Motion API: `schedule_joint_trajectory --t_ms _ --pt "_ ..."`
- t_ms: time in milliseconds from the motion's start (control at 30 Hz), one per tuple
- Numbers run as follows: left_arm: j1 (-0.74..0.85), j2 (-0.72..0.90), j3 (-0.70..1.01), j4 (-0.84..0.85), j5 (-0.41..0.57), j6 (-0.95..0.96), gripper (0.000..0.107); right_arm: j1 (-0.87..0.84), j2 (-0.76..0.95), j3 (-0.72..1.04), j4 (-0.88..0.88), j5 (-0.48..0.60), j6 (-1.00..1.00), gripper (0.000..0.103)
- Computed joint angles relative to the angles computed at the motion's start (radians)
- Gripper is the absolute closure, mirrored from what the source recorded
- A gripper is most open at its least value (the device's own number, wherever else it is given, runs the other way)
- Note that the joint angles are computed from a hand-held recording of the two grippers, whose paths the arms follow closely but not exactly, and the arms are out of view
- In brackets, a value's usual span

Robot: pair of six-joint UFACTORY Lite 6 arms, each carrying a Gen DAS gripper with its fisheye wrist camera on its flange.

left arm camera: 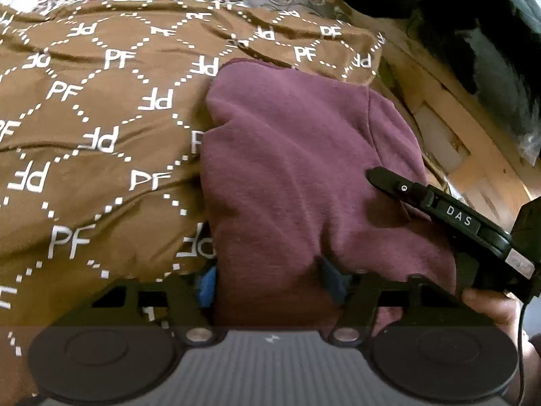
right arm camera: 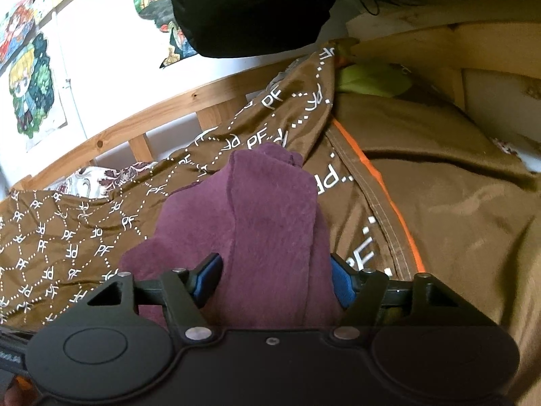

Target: Fold small clothes

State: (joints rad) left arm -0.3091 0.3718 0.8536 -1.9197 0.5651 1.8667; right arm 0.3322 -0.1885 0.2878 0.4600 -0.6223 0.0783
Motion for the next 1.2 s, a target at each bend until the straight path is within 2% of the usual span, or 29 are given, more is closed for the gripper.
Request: schedule_joint_trajectory --t_ms 67,100,167,267,333,433,467,600,667,767,900,1000,1100,1200 --pt "-0.028 -0.037 -0.001 0.026 -0.056 -0.018 0.064 0.016 -0.033 -0.020 0.032 0.005 0.003 0.060" --pt "-0.039 -0.060 -0.007 0.046 -0.086 -0.019 0.067 0.030 -0.054 -0.033 0.053 0.007 0.016 0.067" --pt "-0.071 -0.114 -0.022 0.090 -0.146 -0.038 0.073 0.102 -0.119 -0.056 0.221 0.027 -0.053 0.076" --pt "-0.108 -0.200 -0.060 0.130 -0.194 -0.070 0.077 0.241 -0.271 -0.094 0.535 0.024 -0.293 0.079" --pt "-0.125 -0.269 -0.092 0.206 -0.209 -0.136 0.077 0.355 -0.357 -0.109 0.744 -0.027 -0.445 0.080" --pt "-0.145 -0.383 -0.158 0.284 -0.226 -0.158 0.078 0.613 -0.405 -0.087 1.058 -0.227 -0.643 0.080" --pt "-0.145 -0.421 -0.183 0.289 -0.223 -0.144 0.079 0.664 -0.411 -0.056 1.152 -0.263 -0.732 0.081" --pt "-0.125 -0.518 -0.233 0.285 -0.212 -0.160 0.079 0.758 -0.439 0.005 1.284 -0.342 -0.906 0.082" --pt "-0.089 -0.560 -0.240 0.314 -0.201 -0.183 0.079 0.775 -0.420 0.041 1.289 -0.362 -0.942 0.082" --pt "-0.005 -0.625 -0.252 0.280 -0.176 -0.105 0.079 0.764 -0.354 0.115 1.236 -0.349 -0.984 0.082" --pt "0.116 -0.610 -0.201 0.106 -0.160 0.112 0.079 0.615 -0.196 0.247 0.994 -0.210 -0.946 0.082" --pt "0.171 -0.508 -0.095 -0.157 -0.147 0.386 0.078 0.482 0.009 0.424 0.747 -0.111 -0.824 0.082" --pt "0.191 -0.319 0.062 -0.394 -0.136 0.615 0.078 0.369 0.280 0.703 0.551 -0.025 -0.772 0.082" --pt "0.215 -0.106 0.235 -0.452 -0.146 0.594 0.078 0.277 0.555 1.012 0.425 0.090 -0.699 0.082"
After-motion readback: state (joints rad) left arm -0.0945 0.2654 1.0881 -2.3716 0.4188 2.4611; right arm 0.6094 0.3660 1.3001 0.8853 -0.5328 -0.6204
